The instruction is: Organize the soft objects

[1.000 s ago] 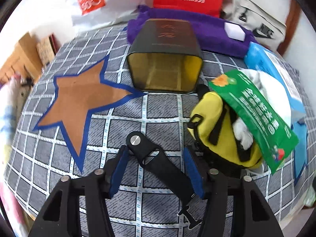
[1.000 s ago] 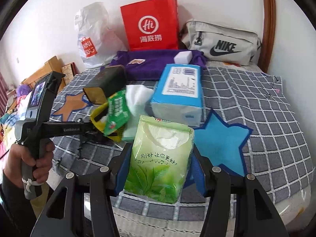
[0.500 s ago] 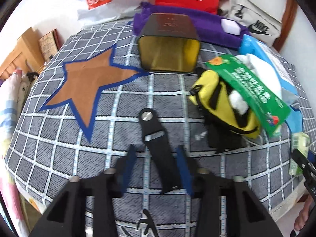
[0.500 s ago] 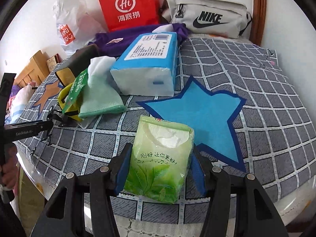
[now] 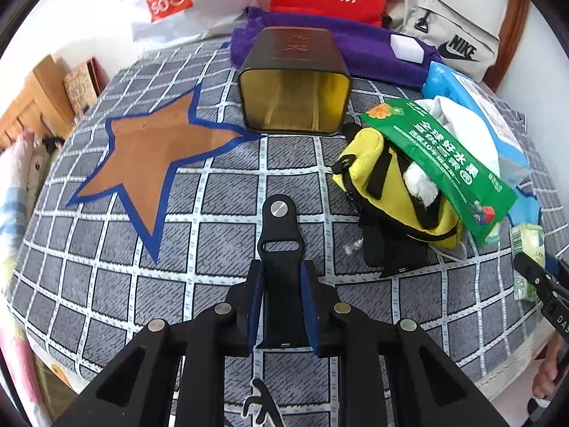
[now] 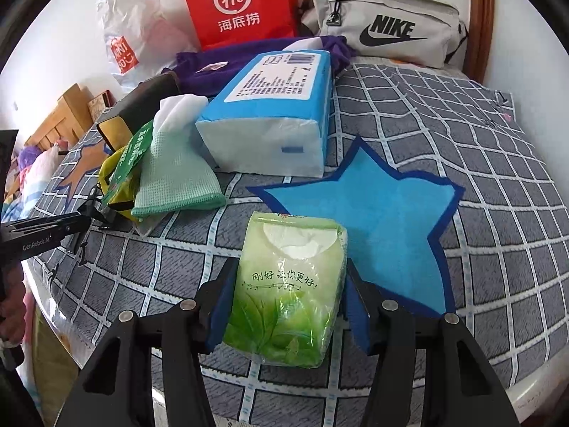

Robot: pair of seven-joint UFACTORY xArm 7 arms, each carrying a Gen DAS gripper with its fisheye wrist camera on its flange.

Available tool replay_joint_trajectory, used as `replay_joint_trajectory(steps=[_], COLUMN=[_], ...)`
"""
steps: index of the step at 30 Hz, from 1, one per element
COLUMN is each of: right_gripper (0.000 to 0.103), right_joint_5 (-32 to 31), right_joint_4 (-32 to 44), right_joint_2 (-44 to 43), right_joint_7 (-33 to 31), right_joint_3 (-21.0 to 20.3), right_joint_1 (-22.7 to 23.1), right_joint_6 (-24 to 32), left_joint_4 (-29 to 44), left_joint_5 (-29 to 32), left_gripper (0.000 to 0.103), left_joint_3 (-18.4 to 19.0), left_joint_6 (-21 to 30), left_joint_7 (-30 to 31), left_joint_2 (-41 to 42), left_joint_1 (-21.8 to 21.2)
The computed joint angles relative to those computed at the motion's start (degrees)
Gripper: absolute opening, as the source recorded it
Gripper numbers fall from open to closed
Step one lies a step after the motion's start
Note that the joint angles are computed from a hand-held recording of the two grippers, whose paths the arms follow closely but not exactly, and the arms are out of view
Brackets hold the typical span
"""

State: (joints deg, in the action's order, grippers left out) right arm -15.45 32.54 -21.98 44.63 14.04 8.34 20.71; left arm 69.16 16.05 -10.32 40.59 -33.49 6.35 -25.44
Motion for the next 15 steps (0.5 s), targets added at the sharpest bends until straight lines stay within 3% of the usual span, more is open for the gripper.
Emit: replay_joint_trajectory(steps=[3,15], right_gripper=[0.053,0.053], right_joint_5=[2.6,-0.6], right_joint_4=[0.3,6.5], right_joint_2=[-1.0,-2.4], right_joint_7=[-1.6,-1.8], right_joint_3=[-1.8,0.4], right_joint_1=[1.3,-0.5], right_joint_6=[0.8,7.2], left_joint_4=[-0.9,-0.1], left_joint_5=[-1.1,-3.7], left_gripper=[0.02,0.02], left_joint_3=[0.2,-0.1], left_joint_6=[0.0,-2.1], left_joint_7=[0.1,2.4], left_joint_2=[-1.5,-3.5], left_joint_1=[0.6,2.4])
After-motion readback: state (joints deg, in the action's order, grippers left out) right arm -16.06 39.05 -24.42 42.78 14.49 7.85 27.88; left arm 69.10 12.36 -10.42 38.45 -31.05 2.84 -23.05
